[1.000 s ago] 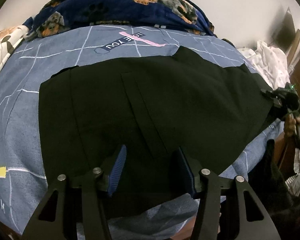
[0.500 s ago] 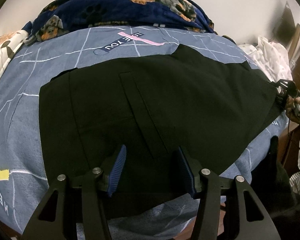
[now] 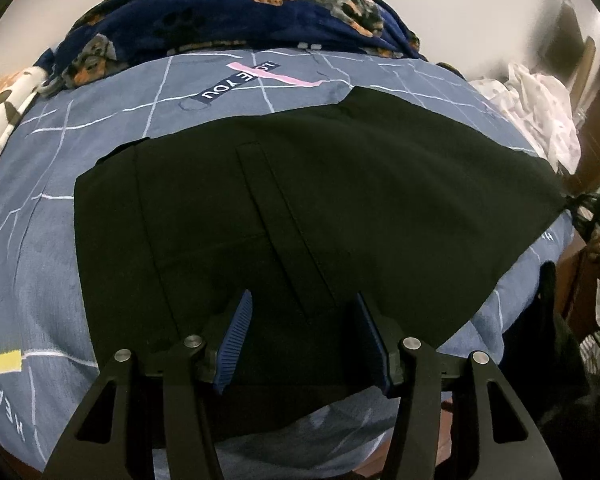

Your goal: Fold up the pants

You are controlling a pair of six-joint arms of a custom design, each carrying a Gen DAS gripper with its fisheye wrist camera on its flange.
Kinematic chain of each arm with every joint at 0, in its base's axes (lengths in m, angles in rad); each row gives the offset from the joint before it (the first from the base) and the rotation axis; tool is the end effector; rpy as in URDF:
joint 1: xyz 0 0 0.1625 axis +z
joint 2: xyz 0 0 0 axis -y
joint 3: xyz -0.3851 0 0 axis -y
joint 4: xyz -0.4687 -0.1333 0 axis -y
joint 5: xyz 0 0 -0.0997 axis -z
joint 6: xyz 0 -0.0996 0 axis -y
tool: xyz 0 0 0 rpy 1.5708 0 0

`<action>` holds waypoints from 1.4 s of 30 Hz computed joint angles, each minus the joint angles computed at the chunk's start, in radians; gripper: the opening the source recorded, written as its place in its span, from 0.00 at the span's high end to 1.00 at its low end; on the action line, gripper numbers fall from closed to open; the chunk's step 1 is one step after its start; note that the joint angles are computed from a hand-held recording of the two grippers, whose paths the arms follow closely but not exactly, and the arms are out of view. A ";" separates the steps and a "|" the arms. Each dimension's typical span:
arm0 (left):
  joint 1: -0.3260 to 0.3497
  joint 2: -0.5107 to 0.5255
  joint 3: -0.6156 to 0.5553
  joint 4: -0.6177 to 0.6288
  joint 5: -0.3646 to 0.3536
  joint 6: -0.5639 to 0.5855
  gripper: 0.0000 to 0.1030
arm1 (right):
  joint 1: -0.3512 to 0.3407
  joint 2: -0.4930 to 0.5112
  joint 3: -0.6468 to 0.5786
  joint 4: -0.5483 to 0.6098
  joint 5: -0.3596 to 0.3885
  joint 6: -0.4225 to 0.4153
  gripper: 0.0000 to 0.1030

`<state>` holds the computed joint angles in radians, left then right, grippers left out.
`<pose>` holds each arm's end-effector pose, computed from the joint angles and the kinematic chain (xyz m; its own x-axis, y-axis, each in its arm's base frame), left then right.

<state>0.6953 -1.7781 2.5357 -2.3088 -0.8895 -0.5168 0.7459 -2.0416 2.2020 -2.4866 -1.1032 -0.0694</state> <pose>-0.1504 -0.3808 0.1380 -0.8037 0.2090 -0.5571 0.4263 0.8555 -0.2941 -0.1887 -0.4169 0.4345 -0.8678 0.4106 -0.2798 0.4757 0.5238 -0.7067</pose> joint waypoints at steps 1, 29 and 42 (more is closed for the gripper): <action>0.002 -0.003 0.000 0.003 -0.005 0.007 0.48 | -0.019 0.003 0.002 0.002 0.030 0.010 0.97; 0.049 -0.047 0.000 -0.018 -0.101 0.135 0.47 | 0.050 -0.052 0.030 0.162 0.063 -0.091 0.67; 0.068 -0.070 0.001 -0.017 -0.135 0.179 0.47 | -0.011 -0.089 0.048 0.239 0.066 -0.127 0.98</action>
<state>0.7633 -1.8481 2.5364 -2.3259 -1.0249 -0.3377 0.7348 -2.1303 2.2500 -2.2478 -1.0370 -0.1962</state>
